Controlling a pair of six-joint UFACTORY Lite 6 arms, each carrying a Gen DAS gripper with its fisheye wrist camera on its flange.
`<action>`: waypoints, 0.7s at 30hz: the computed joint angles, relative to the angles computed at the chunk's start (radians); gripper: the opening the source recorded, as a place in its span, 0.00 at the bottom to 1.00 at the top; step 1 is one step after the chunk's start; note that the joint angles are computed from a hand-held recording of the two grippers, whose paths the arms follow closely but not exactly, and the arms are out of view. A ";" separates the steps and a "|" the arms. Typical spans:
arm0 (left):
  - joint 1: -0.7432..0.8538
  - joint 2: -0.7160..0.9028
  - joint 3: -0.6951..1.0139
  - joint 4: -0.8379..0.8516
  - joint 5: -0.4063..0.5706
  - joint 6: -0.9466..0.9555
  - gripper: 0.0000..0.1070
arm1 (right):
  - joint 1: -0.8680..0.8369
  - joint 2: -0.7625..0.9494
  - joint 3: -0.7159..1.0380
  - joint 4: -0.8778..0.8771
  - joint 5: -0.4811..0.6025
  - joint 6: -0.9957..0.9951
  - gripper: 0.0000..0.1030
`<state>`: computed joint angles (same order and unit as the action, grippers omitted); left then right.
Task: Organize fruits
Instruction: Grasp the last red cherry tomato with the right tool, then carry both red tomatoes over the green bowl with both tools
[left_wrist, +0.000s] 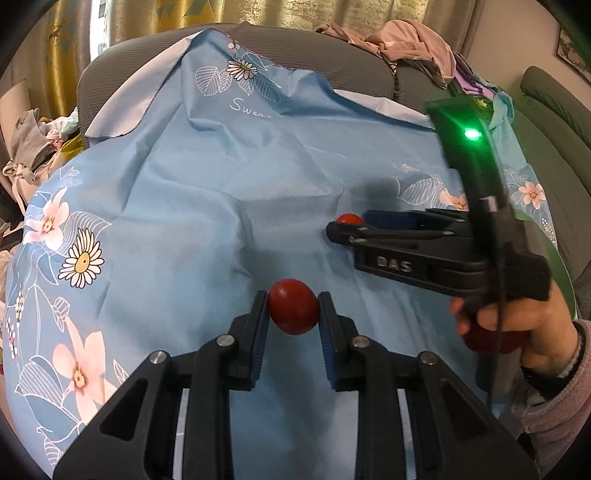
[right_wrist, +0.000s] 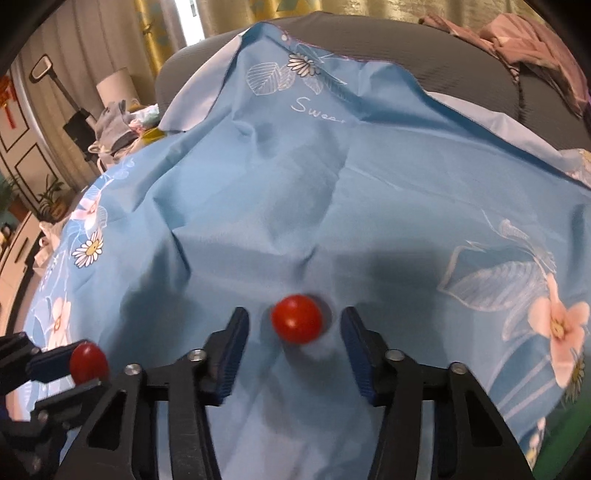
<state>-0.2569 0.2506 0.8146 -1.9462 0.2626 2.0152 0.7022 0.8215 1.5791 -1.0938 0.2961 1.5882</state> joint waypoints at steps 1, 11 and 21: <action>0.001 0.002 0.001 0.001 0.002 0.000 0.24 | -0.001 0.017 0.024 0.042 0.010 -0.046 0.35; -0.027 -0.049 -0.031 -0.010 -0.028 0.006 0.24 | 0.031 -0.124 -0.158 -0.134 -0.045 0.151 0.30; -0.117 -0.229 -0.154 -0.001 -0.090 -0.030 0.24 | 0.163 -0.477 -0.545 -0.589 0.020 0.728 0.30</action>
<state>-0.3739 0.0220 0.6607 -1.9473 0.1728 1.9852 0.8651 0.3450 1.0339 -1.6823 0.3157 2.3163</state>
